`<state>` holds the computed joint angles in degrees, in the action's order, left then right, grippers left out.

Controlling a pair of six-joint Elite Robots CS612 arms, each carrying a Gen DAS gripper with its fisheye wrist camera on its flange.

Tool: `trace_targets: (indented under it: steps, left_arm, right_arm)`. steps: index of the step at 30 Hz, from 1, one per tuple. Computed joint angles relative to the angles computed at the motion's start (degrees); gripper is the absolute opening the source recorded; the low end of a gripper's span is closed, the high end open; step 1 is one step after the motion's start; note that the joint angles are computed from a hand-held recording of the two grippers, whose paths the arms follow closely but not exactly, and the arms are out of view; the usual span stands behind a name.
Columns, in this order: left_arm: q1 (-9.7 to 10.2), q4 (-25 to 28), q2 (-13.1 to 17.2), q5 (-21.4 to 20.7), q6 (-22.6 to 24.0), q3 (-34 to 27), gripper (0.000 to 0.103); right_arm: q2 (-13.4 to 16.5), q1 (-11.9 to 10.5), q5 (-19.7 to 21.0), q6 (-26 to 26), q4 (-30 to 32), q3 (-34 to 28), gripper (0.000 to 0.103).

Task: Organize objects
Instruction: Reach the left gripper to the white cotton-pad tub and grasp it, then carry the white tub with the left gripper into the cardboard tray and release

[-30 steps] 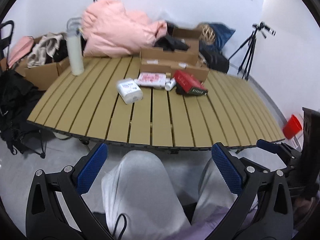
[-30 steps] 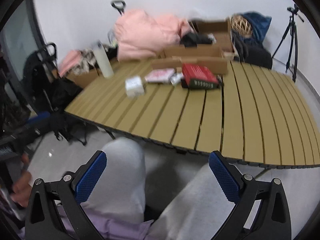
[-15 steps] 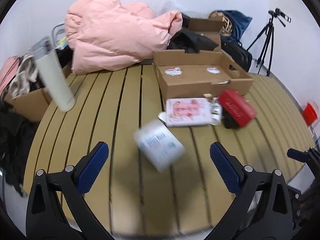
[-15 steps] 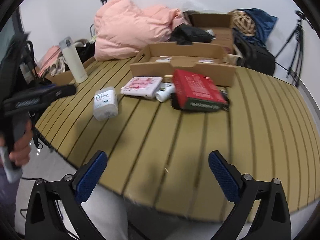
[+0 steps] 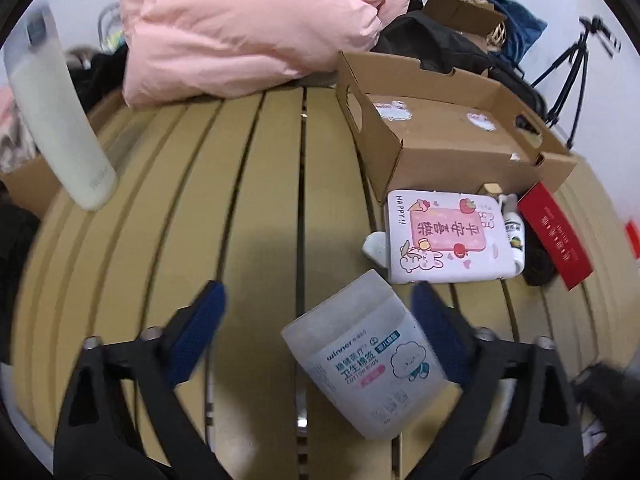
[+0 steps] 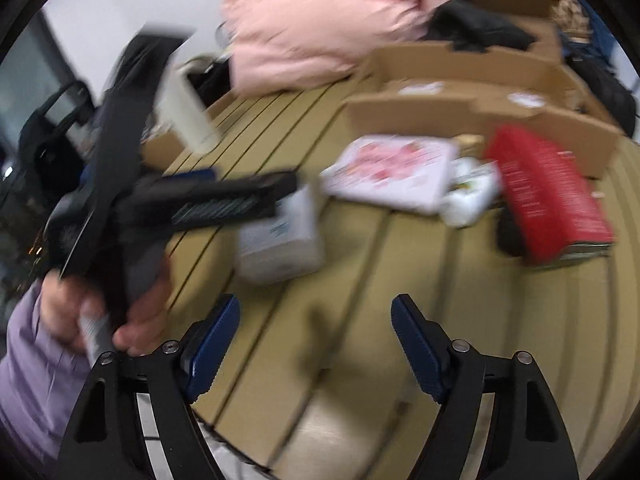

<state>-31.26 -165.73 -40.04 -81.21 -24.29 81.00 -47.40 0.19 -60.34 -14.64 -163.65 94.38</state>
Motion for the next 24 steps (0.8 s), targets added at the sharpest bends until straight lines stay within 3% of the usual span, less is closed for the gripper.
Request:
trace_targets:
  steps: [1, 3, 6, 7, 9, 11, 13, 15, 19, 20, 22, 24]
  left_arm:
    - [0.54, -0.7, 0.2, -3.3, 0.0, 0.0, 0.07]
    - [1.05, -3.0, 0.4, -7.5, -0.4, 0.7, 0.064]
    - [0.69, -3.0, -0.4, -7.8, -2.0, 2.1, 0.063]
    - [0.15, -3.2, -1.0, -5.9, -3.8, 3.1, 0.062]
    - [-0.45, -3.6, -2.0, -6.0, -7.2, 4.6, 0.059]
    - [-0.46, -3.7, -2.3, -9.9, -9.5, 5.0, 0.049]
    - [-1.13, -4.7, -2.5, -12.1, -12.3, 5.8, 0.044]
    - [-2.33, -5.0, -2.7, -11.8, -12.0, 6.1, 0.041]
    - [-3.94, -4.6, -3.2, -12.3, -15.0, 6.9, 0.038]
    - [-4.48, -4.7, -3.5, -10.6, -15.6, 7.3, 0.038]
    - [-5.33, -5.1, -3.9, -8.0, -13.9, 7.9, 0.038]
    - [-4.92, -4.6, -4.4, -9.6, -13.5, 8.2, 0.038]
  right_arm:
    - [0.5, 0.3, 0.8, -0.7, 0.7, -0.5, 0.081]
    - [1.6, 1.0, 1.8, -1.0, 1.6, -1.5, 0.069]
    - [2.8, 1.3, 2.2, 0.9, 2.8, -2.8, 0.056]
    - [2.9, 1.2, 2.1, 1.7, 2.8, -2.9, 0.055]
    - [2.7, 0.3, 3.7, 2.1, 4.6, -2.7, 0.052]
    - [1.9, -0.2, -0.7, 3.7, 1.4, -0.9, 0.039]
    - [1.1, -1.1, -3.6, 5.6, -0.8, 0.6, 0.039]
    - [0.5, -2.8, -1.9, 7.2, 0.0, 1.5, 0.038]
    - [-1.1, -4.6, -3.1, 6.5, -0.8, 3.8, 0.038]
    - [-1.3, -4.9, -3.8, 6.9, -1.1, 4.0, 0.038]
    - [-1.8, -5.6, -2.7, 7.7, -1.6, 4.9, 0.038]
    - [-2.4, -6.2, -2.0, 8.3, -2.2, 5.8, 0.039]
